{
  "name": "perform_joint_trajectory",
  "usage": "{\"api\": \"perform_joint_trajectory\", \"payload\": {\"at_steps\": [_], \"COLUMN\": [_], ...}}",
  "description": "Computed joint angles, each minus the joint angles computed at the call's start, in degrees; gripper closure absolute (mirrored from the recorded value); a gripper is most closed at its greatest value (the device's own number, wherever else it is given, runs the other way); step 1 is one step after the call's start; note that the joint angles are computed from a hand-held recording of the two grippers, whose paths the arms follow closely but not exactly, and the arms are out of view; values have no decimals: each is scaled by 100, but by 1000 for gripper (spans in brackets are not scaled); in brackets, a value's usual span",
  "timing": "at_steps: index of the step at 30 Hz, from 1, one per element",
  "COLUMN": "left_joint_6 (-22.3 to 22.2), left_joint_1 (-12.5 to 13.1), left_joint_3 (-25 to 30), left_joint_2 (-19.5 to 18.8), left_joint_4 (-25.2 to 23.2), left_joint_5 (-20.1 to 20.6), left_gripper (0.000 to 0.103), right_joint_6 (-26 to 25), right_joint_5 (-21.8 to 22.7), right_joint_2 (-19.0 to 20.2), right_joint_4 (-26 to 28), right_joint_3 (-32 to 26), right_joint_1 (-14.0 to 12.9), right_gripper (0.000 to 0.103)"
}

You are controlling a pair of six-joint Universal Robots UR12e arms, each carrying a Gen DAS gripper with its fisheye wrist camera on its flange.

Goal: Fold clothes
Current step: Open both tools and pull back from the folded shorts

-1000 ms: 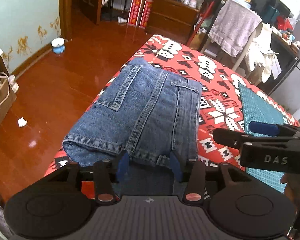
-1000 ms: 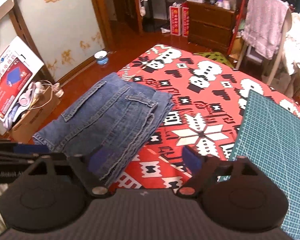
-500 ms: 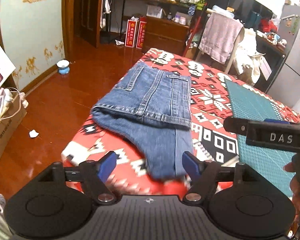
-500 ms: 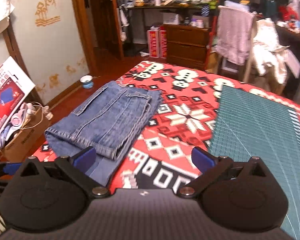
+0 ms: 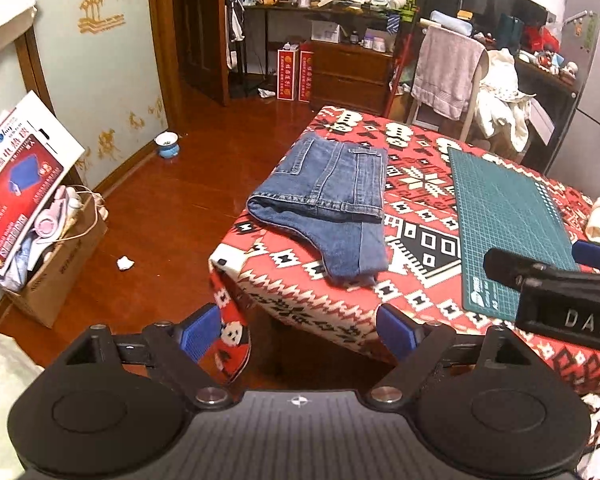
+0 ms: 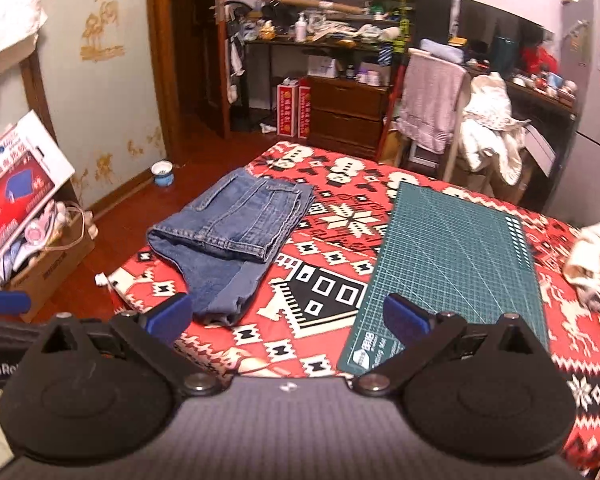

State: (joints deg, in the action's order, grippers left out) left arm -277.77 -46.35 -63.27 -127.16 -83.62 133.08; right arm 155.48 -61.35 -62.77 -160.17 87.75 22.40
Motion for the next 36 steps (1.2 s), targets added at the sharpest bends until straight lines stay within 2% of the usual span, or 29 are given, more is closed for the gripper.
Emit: {"api": "perform_joint_trajectory", "payload": {"at_steps": [3, 5, 8, 11, 14, 19, 24, 36], "left_joint_6": [-59, -115, -478, -643, -786, -842, -1036, -1131], "left_joint_1": [-98, -158, -258, -312, -346, -386, -411, -424], "left_joint_3": [213, 358, 646, 731, 927, 914, 1097, 1246], "left_joint_2": [-52, -100, -230, -264, -345, -334, -423, -492], "left_joint_4": [-301, -495, -984, -1061, -1353, -1255, -1557, -1756], "left_joint_5": [54, 103, 250, 264, 202, 136, 113, 56], "left_gripper": [18, 14, 13, 10, 8, 7, 7, 7], "right_joint_6": [15, -35, -81, 77, 146, 188, 195, 109], "right_joint_5": [23, -72, -133, -205, -214, -232, -226, -243], "right_joint_2": [-244, -377, -559, -723, -839, -958, -1026, -1072], "right_joint_4": [185, 375, 568, 561, 669, 560, 462, 485], "right_joint_3": [143, 199, 322, 488, 590, 749, 845, 891], "right_joint_1": [-67, -80, -120, -165, -212, -272, -318, -370], "right_gripper": [0, 0, 0, 0, 0, 0, 0, 0]}}
